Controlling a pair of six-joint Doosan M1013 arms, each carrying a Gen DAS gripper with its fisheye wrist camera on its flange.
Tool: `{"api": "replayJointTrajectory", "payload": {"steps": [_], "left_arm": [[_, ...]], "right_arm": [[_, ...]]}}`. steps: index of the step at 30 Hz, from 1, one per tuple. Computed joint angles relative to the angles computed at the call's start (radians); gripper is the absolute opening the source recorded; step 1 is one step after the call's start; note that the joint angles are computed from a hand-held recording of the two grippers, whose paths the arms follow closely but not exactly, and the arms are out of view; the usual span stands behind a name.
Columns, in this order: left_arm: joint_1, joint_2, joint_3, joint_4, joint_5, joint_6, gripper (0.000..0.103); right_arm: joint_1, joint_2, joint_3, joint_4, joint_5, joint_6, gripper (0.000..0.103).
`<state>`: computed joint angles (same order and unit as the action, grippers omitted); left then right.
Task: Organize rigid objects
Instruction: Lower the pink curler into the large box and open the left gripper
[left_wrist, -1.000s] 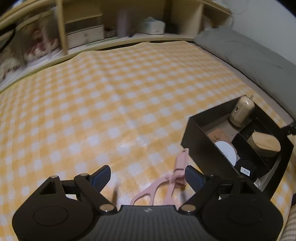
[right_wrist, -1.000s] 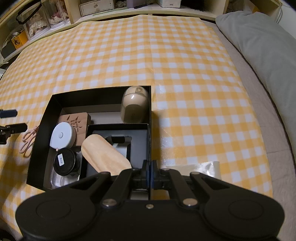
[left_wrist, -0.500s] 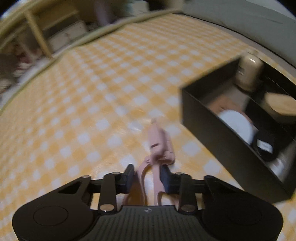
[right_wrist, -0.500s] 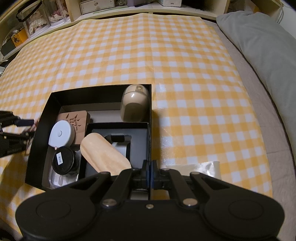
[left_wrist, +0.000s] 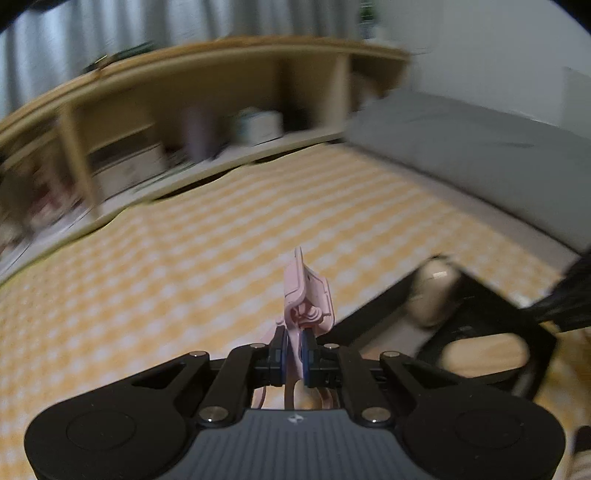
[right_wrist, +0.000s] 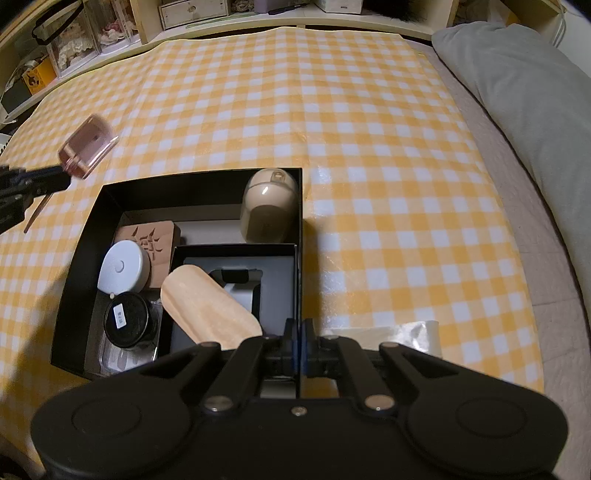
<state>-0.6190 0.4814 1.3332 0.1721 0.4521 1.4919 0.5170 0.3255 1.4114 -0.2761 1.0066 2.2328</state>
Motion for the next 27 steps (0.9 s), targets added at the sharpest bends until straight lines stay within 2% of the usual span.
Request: {"api": "replayJointTrajectory", "payload": {"steps": [3, 5, 9, 13, 17, 22, 25, 27], "left_arm": [[-0.020, 0.008, -0.014, -0.090, -0.001, 0.121, 0.008], [-0.033, 0.016, -0.017, -0.102, 0.006, 0.158, 0.008], [-0.064, 0.048, -0.043, -0.048, 0.055, 0.198, 0.008], [-0.074, 0.075, -0.069, 0.004, 0.091, 0.207, 0.009], [-0.069, 0.095, -0.098, -0.024, 0.117, 0.260, 0.009], [-0.069, 0.103, -0.102, -0.058, 0.115, 0.297, 0.009], [-0.066, 0.110, -0.112, -0.100, 0.133, 0.313, 0.014], [-0.066, 0.109, -0.114, -0.098, 0.143, 0.289, 0.024]], "right_arm": [[-0.001, -0.001, 0.000, 0.002, -0.001, 0.001, 0.003], [0.000, 0.000, -0.001, 0.002, 0.000, 0.000, 0.003], [0.000, 0.004, -0.005, 0.002, 0.001, -0.002, 0.003], [-0.001, 0.004, -0.004, 0.003, 0.000, -0.004, 0.003], [-0.001, 0.006, -0.007, 0.007, 0.003, -0.008, 0.003], [0.000, 0.006, -0.008, 0.005, 0.004, -0.007, 0.003], [0.000, 0.007, -0.008, 0.005, 0.005, -0.008, 0.003], [-0.003, 0.006, -0.008, 0.008, 0.005, -0.012, 0.003]]}}
